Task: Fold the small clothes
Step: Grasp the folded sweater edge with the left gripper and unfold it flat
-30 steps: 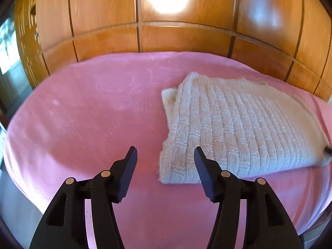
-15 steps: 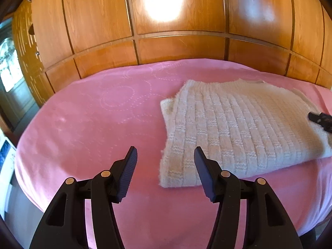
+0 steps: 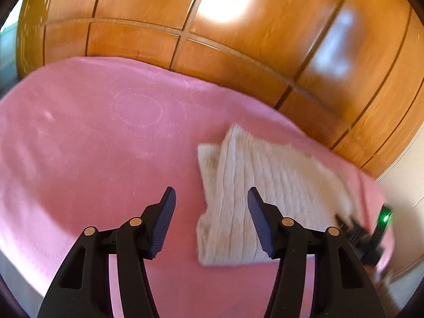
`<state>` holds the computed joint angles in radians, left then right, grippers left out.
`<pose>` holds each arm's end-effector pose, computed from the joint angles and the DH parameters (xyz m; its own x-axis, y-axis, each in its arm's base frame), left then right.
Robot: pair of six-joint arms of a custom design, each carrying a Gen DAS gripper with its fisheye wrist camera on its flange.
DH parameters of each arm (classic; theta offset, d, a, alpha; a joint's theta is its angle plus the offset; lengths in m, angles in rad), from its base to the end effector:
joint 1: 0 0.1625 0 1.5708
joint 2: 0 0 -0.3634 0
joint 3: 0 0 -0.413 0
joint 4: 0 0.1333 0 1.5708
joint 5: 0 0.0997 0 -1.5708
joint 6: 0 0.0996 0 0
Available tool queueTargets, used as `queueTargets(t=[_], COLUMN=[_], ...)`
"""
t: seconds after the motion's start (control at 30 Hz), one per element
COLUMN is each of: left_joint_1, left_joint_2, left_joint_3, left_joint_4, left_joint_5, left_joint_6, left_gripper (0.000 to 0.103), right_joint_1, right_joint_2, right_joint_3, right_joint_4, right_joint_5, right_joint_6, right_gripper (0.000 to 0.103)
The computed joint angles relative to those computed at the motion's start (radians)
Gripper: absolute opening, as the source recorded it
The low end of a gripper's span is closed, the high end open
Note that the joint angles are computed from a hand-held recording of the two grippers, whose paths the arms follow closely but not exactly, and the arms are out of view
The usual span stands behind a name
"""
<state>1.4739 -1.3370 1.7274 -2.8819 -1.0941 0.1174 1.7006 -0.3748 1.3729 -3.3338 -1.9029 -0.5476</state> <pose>0.1204 -0.6114 0.3846 -0.9065 -0.2051 -0.3690 0.1659 0.6308 -0.7580 0.1905 -0.6802 -0.0505 -0.7767 -0.2858 0.5613 -0.5830 0.6636 -0.4687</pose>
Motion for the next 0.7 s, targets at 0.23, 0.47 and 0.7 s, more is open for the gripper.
queueTargets(t=[0.23,0.47,0.7], left_joint_1=[0.060,0.085,0.054], left_joint_2=[0.149,0.306,0.266], left_joint_3=[-0.247,-0.447,-0.322], left_joint_4=[0.249,0.393,0.159], left_joint_5=[-0.153,-0.195,-0.114], left_joint_6=[-0.060,-0.128,-0.070], left_gripper=[0.032,0.032,0.000], right_joint_1=[-0.004,-0.001,-0.003], right_joint_2=[-0.003,-0.002,-0.004], right_joint_3=[0.013,0.014,0.017], right_joint_4=[-0.023,-0.030,-0.033], right_joint_5=[0.013,0.012,0.020], right_joint_6=[-0.011,-0.011,-0.007], right_gripper=[0.101,0.101,0.101])
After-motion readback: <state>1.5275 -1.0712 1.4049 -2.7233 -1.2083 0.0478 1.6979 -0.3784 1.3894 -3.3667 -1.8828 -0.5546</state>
